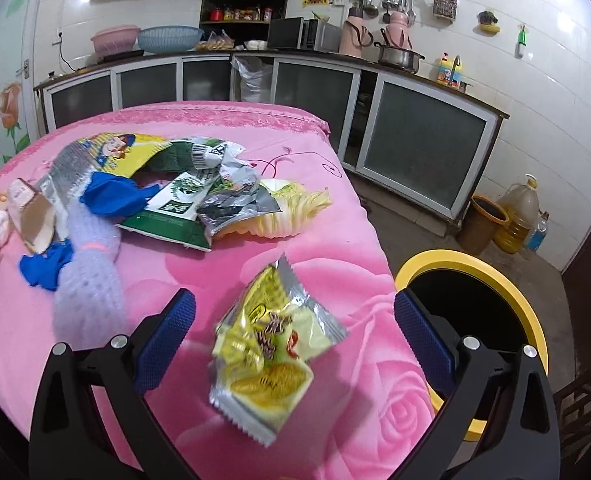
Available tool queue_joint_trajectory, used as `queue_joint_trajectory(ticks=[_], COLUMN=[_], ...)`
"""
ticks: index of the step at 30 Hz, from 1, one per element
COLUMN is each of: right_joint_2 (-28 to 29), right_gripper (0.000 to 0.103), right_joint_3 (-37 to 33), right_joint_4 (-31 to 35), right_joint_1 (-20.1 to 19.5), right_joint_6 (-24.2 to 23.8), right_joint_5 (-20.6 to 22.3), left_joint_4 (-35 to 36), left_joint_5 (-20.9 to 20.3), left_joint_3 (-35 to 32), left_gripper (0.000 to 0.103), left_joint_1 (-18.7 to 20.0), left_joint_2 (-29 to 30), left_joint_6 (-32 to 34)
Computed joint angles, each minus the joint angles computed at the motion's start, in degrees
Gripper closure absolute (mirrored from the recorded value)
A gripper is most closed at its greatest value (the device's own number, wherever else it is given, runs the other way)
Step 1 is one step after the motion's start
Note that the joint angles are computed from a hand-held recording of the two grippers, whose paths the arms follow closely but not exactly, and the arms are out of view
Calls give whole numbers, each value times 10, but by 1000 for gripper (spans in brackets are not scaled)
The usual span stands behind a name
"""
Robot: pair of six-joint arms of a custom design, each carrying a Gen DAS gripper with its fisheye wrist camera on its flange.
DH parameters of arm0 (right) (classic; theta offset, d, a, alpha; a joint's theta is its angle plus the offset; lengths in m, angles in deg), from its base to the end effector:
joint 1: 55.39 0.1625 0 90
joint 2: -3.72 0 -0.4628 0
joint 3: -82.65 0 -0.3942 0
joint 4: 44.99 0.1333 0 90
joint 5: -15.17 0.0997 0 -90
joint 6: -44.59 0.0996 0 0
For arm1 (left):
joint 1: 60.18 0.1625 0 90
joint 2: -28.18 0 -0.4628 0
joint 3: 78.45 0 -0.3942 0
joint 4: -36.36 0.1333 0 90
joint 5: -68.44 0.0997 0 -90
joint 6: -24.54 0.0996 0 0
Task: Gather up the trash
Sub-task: 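Grasp the white rolled tissue with left tool while right tool grasps yellow wrapper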
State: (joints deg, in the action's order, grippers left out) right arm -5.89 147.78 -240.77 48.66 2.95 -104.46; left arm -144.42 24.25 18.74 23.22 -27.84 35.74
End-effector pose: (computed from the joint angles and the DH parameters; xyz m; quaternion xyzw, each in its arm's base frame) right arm 0.2781 -0.7651 -0.0639 0.3128 -0.8246 0.3435 0.3227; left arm 0.1260 -0.6920 0.3177 -0.0320 0.8514 -0.3720 0.3685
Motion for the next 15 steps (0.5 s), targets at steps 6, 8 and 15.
queue_joint_trajectory(ticks=[6,8,15], right_joint_2=[9,12,14], right_gripper=[8,24,66], right_joint_3=[-26,-33,-33], right_joint_4=[45,57,79], right_joint_1=[-6,-8,-7], right_joint_6=[30,34,48], right_joint_5=[-3,-9,-27], left_joint_4=[18,-9,-13], left_joint_5=[-12,-2,10], left_joint_3=[-28,-29,-35], left_gripper=[8,24,69], left_joint_1=[16,13,13], left_joint_2=[18,25,27], left_joint_6=[-28,-13,-13])
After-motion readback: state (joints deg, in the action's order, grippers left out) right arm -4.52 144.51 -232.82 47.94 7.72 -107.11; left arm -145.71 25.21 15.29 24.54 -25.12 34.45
